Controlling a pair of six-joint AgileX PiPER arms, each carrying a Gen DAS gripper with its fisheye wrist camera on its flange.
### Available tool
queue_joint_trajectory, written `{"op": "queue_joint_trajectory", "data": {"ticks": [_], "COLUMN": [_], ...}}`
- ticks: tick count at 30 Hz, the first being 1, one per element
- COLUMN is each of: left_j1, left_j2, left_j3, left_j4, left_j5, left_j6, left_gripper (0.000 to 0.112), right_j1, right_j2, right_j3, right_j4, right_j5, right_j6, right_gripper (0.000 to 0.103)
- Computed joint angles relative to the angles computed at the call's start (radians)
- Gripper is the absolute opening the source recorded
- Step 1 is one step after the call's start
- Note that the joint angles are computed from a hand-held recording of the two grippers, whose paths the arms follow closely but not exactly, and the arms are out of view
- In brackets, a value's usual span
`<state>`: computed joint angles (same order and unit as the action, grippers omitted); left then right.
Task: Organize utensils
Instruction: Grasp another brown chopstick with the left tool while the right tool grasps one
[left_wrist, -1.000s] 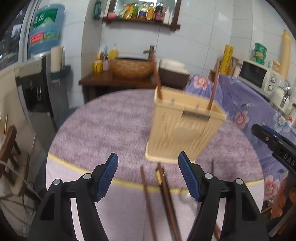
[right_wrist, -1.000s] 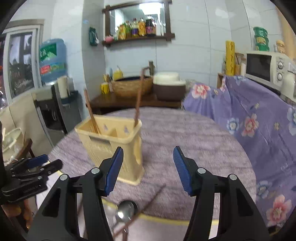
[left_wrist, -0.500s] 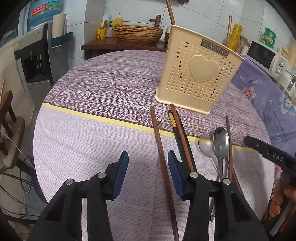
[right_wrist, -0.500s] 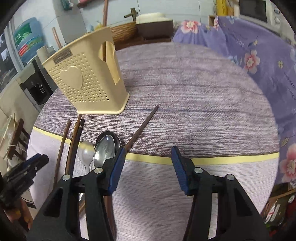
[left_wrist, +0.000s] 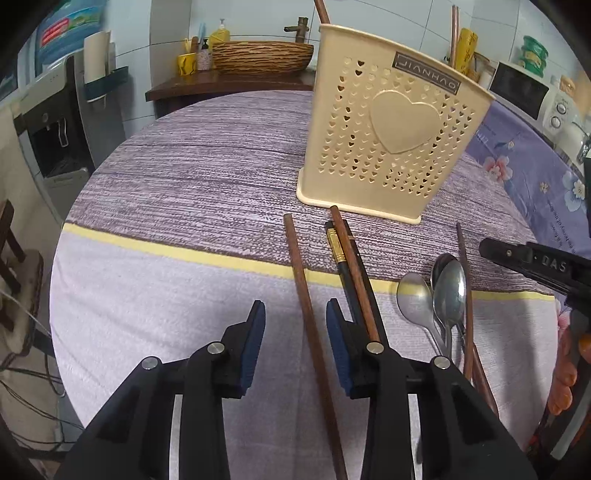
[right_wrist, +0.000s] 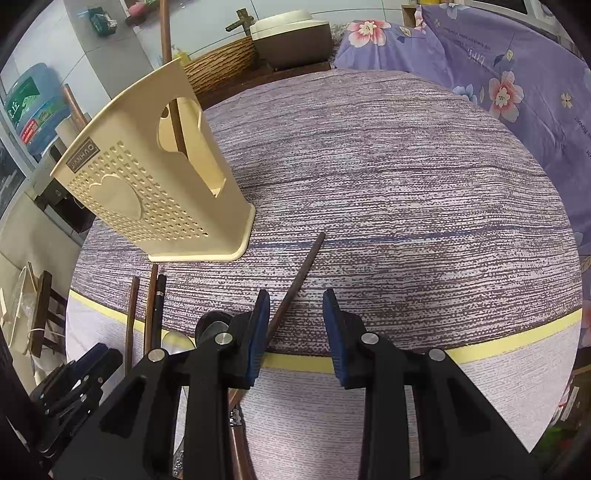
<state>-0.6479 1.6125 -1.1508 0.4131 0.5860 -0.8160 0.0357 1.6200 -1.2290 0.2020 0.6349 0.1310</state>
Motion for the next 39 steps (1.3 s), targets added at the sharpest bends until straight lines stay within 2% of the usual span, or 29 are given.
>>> {"op": "queue_joint_trajectory", "data": {"ticks": [3,8,12,15,18,21,24,28,32,39], "left_j1": [0.012,0.012,0.04,0.05,0.05,0.061,0.062,0.065,0.058,0.045], "left_j2": [0.044,0.123,0.168,0.19,0.194,0.195,0.208,0.23,0.246,0.256], "left_j3": [-0.047,-0.141,-0.217,-0.255,-0.263,-0.266,-0.286,-0.323,-0.347,-0.364], "left_j4": [-0.033,0.011,-0.036,-0.056,-0.059,-0.087,-0.093,-0.1,-0.088,-0.07], "left_j5": [0.014,0.072,0.107,0.128,0.131,0.125,0.133,0.149,0.164,0.178], "left_j6": [0.047,0.056,0.123,0.158,0.172,0.203,0.214,0.234,0.226,0.209], "left_gripper": [0.032,0.029,0.017,0.012,0.011,0.011,0.011,0.011,0.01,0.009], "right_j1": [0.0,-0.025,-0.019,0.006,0.043,0.039,0.071,0.09,0.086,0.057], "right_j2": [-0.002,0.015,0.059,0.11,0.151,0.178,0.199,0.247,0.297,0.297], "right_j3": [0.002,-0.025,-0.088,-0.151,-0.198,-0.214,-0.237,-0.298,-0.368,-0.36], "right_j4": [-0.019,-0.005,-0.031,-0.095,-0.2,-0.149,-0.221,-0.269,-0.267,-0.198], "right_j5": [-0.003,0.017,0.055,0.096,0.134,0.14,0.139,0.163,0.184,0.157], "right_j6": [0.013,0.026,0.076,0.146,0.238,0.231,0.298,0.342,0.344,0.275], "right_gripper": [0.031,0.031,0.03,0.028,0.026,0.024,0.022,0.011,0.008,0.007]}}
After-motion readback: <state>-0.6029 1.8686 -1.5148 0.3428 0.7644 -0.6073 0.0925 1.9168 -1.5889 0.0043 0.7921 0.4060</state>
